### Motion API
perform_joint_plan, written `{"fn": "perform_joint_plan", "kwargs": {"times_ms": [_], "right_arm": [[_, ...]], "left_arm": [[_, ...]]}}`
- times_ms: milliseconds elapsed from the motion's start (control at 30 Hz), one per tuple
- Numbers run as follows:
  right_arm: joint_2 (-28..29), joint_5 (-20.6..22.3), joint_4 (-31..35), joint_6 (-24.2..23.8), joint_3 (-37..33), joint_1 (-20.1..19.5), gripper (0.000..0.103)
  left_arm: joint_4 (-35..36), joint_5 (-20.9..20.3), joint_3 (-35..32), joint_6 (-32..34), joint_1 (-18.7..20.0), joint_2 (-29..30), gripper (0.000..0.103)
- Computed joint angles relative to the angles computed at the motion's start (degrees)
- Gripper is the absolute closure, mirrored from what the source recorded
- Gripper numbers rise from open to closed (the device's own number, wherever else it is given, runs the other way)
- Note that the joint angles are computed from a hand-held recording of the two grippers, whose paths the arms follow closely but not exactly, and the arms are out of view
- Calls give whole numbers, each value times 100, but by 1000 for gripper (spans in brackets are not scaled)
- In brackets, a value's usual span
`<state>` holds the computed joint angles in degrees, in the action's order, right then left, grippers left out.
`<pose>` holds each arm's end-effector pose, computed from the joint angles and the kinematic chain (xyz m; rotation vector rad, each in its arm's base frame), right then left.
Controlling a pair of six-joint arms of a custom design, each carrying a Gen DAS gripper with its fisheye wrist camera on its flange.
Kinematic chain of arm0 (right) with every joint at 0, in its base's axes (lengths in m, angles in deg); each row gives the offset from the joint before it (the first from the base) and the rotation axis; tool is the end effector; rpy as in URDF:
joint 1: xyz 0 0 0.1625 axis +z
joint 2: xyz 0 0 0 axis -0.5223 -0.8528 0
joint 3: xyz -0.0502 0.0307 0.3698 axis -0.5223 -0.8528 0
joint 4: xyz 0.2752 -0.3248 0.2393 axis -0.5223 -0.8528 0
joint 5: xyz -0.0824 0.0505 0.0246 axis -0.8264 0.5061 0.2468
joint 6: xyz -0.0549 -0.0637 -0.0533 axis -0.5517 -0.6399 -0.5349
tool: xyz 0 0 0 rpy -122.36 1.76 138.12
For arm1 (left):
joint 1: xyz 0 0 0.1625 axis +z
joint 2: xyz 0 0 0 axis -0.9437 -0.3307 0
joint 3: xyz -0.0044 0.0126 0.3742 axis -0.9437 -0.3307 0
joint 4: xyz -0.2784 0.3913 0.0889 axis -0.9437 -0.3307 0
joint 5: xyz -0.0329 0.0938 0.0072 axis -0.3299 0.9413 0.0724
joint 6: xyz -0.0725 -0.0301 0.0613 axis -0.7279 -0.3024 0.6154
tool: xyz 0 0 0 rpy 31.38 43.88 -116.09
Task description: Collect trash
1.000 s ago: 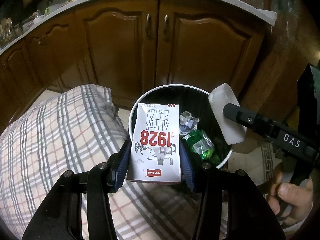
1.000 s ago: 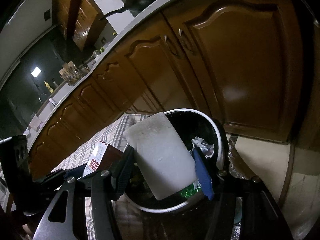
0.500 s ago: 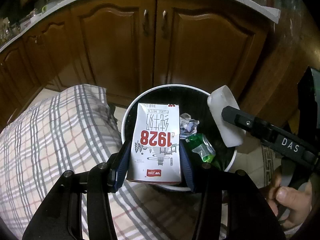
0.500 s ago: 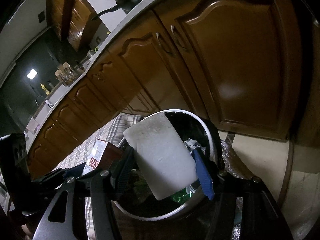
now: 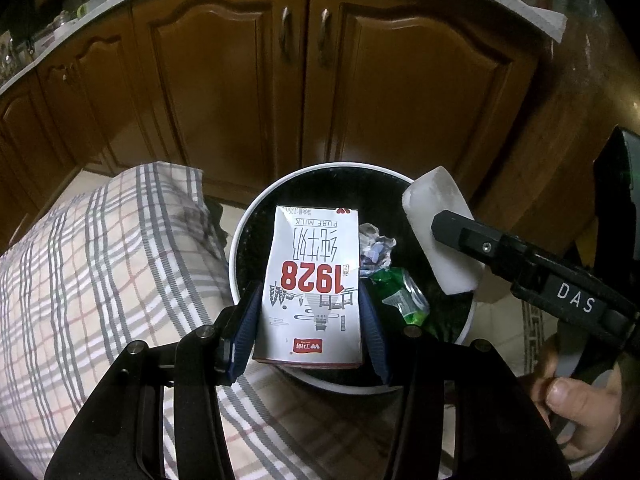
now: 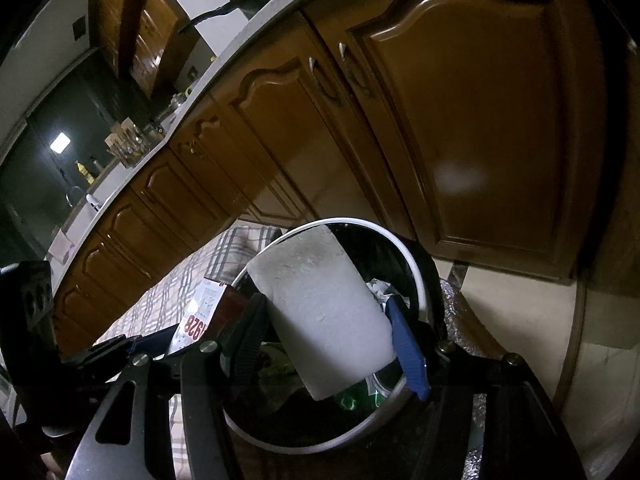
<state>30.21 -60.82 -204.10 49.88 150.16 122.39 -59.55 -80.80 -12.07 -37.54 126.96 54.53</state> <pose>0.1380 -0.7773 0.1937 0.4985 -2.7615 0.9332 -0.2892 -0.8052 0.0961 0.4228 2.3377 -0.7541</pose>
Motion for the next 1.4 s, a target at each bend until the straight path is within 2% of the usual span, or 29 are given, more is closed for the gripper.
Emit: {"fn": "perform_joint_plan", "kwargs": {"times_ms": [367,433,500,533,700,900,1133,1333,1400], "right_arm": [[37,-121,39,-27,-46,18,38],[50,-118,97,-18,-76,19,36],[73,-112,164,-14,-125,26,33],[86,-105,201,-17,-158,21,32],[19,-65,156,17,-71,17,27],[-243,64,-105,61,325,20,26],[-761,352,-725,129,1200,54,21],[-1182,432,-1342,34,1939,196,14],[-1312,408,-1700,-107,2204,289,9]], "left_arm": [[167,17,-82,-81,-1,41,55],[194,-8,-103,-73,-3,47,51],[132,52,-84,-44,-21,42,38],[98,69,-64,-32,-23,30,35],[-115,101,254,-125,-30,-199,28],[-648,55,1101,-449,-39,-767,26],[-1580,181,2365,-757,-185,-1541,23],[-2552,429,3234,-621,-429,-2063,21],[-3023,592,3492,-400,-550,-2190,18]]}}
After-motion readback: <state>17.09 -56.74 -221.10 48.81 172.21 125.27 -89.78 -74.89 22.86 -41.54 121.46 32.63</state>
